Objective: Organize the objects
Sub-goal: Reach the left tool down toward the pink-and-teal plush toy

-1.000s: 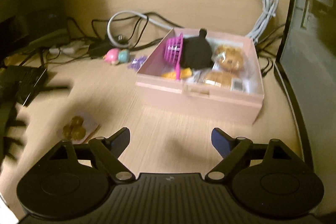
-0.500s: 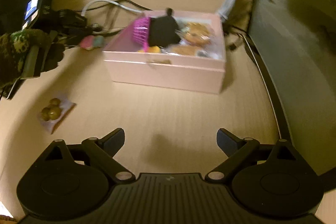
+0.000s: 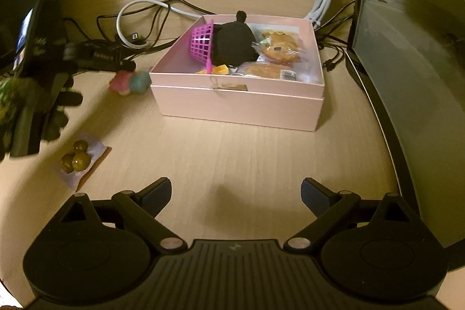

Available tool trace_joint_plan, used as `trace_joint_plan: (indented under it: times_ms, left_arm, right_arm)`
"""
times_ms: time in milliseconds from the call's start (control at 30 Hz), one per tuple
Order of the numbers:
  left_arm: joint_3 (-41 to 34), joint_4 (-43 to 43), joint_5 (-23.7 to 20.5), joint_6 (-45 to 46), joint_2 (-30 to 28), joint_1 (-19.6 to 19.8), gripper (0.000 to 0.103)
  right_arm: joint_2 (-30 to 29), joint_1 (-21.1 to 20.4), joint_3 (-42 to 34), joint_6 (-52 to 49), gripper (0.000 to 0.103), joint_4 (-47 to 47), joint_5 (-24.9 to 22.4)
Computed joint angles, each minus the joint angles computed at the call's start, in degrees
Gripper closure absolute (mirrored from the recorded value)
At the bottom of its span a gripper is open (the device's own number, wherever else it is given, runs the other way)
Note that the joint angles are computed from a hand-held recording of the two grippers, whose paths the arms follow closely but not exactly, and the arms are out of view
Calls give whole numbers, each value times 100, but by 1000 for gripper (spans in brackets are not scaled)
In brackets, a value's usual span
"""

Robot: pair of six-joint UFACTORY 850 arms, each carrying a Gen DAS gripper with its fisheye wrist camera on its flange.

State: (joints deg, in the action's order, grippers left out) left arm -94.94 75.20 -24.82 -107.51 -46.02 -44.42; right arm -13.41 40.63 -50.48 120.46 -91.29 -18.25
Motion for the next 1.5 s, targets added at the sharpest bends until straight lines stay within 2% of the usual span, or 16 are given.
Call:
trace_joint_plan:
  times_ms: [167,300,400,467,567,667,733,867,1067,1167,1267,1500]
  left_arm:
    - [335,69,103,-301,229,-125,75]
    - [474,-135,15,-139,362,-221,75]
    - [589,309,8,-538,457,-280,75]
    - [577,594,65,-843,461,-260,75]
    - [307,466,179,-857,320,-131,75]
    - [-248,-446,371,-93,4,81,75]
    - [-706,-1217,290,633,-269,188,75]
    - [-1725,-2287,-78,1921,-892,333,75]
    - [-3461,-3636,-1003,4003,-1987,406,75]
    - [-3381,-3452,-946,3890,-1979,391,76]
    - [-3127,-3526,-777,4189,-1842,369,74]
    - [-1601,-2619,-291,3669,-1001,154,75]
  right_arm:
    - [37,63,42,152,6,-102,-48]
    - [109,123,103,276,5,-167,-122]
    - [140,160,145,279,4,-96,-159]
    - [161,189,178,278,4,-51,-186]
    - [193,226,223,261,4,23,-229]
    - [239,259,278,240,4,123,-274]
    - [258,280,302,165,4,227,-308]
    - [305,297,370,59,3,392,-377]
    - [306,242,443,-230,2,880,-378]
    - [341,204,487,-260,2,982,-386]
    - [329,156,485,-279,2,1035,-349]
    - [208,113,345,-177,2,703,-188]
